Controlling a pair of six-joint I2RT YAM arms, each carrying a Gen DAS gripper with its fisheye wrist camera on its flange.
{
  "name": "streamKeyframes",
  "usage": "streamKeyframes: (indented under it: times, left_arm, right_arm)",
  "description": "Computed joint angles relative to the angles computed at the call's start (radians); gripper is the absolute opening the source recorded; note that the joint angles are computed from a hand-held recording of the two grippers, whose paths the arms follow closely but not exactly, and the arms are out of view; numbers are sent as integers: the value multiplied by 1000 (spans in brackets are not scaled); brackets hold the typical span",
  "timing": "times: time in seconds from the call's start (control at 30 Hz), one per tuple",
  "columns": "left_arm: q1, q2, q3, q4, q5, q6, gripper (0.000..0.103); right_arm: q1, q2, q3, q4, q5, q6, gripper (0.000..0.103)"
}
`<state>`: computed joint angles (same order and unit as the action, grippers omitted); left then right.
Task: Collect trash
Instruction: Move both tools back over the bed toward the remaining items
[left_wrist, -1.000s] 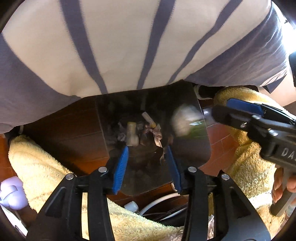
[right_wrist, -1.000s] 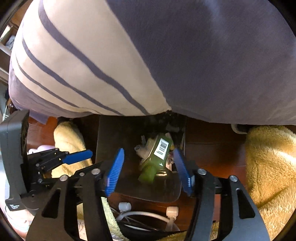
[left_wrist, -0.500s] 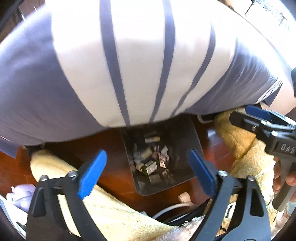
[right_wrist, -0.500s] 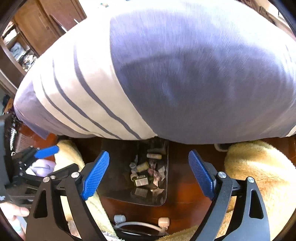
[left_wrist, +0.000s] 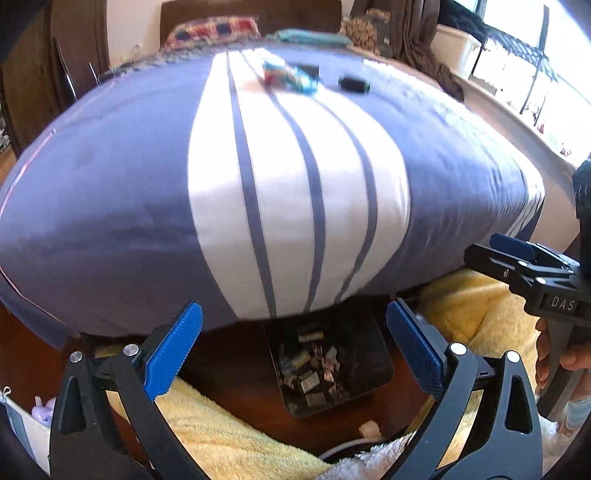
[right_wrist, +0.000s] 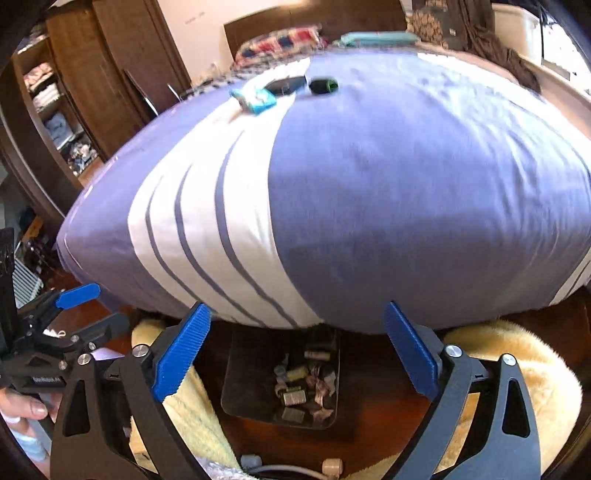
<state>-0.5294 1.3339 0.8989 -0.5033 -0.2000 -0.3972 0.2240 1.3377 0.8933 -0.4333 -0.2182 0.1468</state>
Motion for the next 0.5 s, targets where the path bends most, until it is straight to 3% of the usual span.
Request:
streamKeyframes:
  times: [0.23,0.5]
  left_arm:
    - [54,6,79,-11,-16,60,95]
    - [166,143,212,24,21,137,95]
  right_arm:
    - [-17,47,103,-14,40,-29,96]
    - [-49,195,289,-23,61,-61,96]
